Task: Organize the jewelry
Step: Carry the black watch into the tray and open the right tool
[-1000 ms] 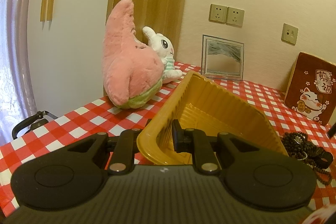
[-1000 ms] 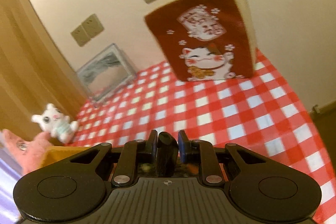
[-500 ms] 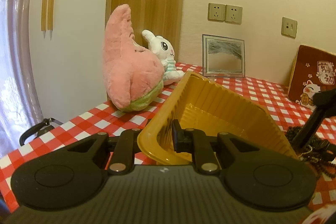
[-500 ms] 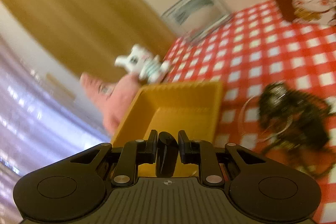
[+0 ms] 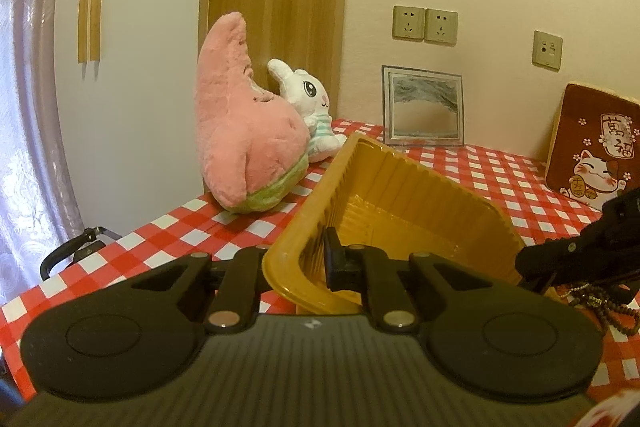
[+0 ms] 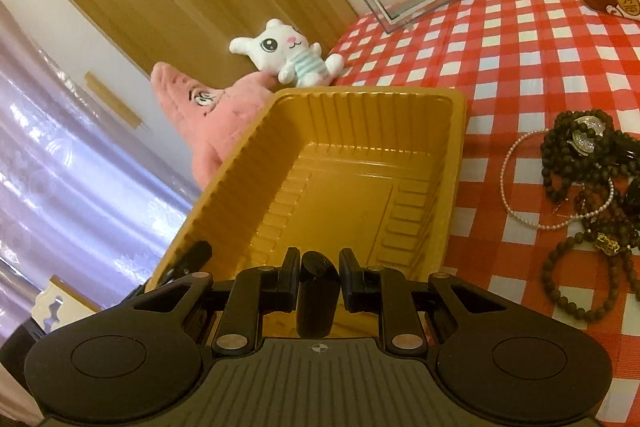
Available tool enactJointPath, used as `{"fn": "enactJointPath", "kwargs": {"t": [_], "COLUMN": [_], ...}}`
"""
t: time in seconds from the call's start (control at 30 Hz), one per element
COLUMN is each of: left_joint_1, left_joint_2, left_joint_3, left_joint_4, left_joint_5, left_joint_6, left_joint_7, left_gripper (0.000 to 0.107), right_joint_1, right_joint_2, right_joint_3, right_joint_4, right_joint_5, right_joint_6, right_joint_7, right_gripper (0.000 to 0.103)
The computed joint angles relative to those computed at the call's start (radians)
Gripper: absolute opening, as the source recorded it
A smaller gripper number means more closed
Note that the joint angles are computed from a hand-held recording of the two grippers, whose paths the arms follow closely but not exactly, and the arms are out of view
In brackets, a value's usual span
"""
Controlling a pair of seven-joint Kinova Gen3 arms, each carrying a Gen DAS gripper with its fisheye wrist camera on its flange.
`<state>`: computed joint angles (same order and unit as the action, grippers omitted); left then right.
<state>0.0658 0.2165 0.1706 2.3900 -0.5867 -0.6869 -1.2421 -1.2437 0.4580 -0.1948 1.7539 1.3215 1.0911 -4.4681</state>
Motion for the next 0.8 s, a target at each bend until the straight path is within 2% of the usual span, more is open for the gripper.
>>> {"fn": "enactJointPath", "kwargs": {"t": [0.3, 0.5, 0.6, 0.63, 0.7, 0.73, 0.77, 0.8], "left_joint_1": [-0.005, 0.002, 0.006, 0.005, 0.007, 0.006, 0.007, 0.007], "left_joint_2": [-0.005, -0.003, -0.005, -0.005, -0.007, -0.007, -0.008, -0.008], "left_joint_3": [0.002, -0.003, -0.003, -0.002, -0.002, -0.002, -0.002, -0.003], "left_joint_4": [0.000, 0.011, 0.012, 0.012, 0.012, 0.012, 0.012, 0.013], "left_joint_5": [-0.038, -0.024, -0.019, -0.021, -0.018, -0.020, -0.019, -0.018], "left_joint_6": [-0.009, -0.027, -0.029, -0.029, -0.024, -0.023, -0.023, -0.024], "left_joint_7": [0.005, -0.017, -0.022, -0.020, -0.018, -0.015, -0.017, -0.019], "left_gripper": [0.009, 0.009, 0.009, 0.009, 0.009, 0.009, 0.009, 0.009], "right_joint_1": [-0.002, 0.012, 0.021, 0.023, 0.027, 0.024, 0.015, -0.001], "right_joint_2": [0.003, 0.012, 0.017, 0.016, 0.010, 0.008, 0.009, 0.011], "right_joint_3": [-0.003, -0.002, -0.001, 0.002, 0.006, 0.009, 0.013, 0.017], "right_joint_4": [0.007, -0.016, -0.046, -0.050, -0.054, -0.057, -0.062, -0.067], "right_joint_5": [0.013, -0.007, -0.057, -0.068, -0.088, -0.098, -0.109, -0.117], "right_joint_6": [0.004, -0.031, -0.045, -0.055, -0.081, -0.084, -0.072, -0.048], "right_joint_7": [-0.014, 0.039, 0.126, 0.147, 0.190, 0.207, 0.221, 0.231], "right_gripper": [0.021, 0.021, 0.021, 0.024, 0.037, 0.052, 0.058, 0.058]}}
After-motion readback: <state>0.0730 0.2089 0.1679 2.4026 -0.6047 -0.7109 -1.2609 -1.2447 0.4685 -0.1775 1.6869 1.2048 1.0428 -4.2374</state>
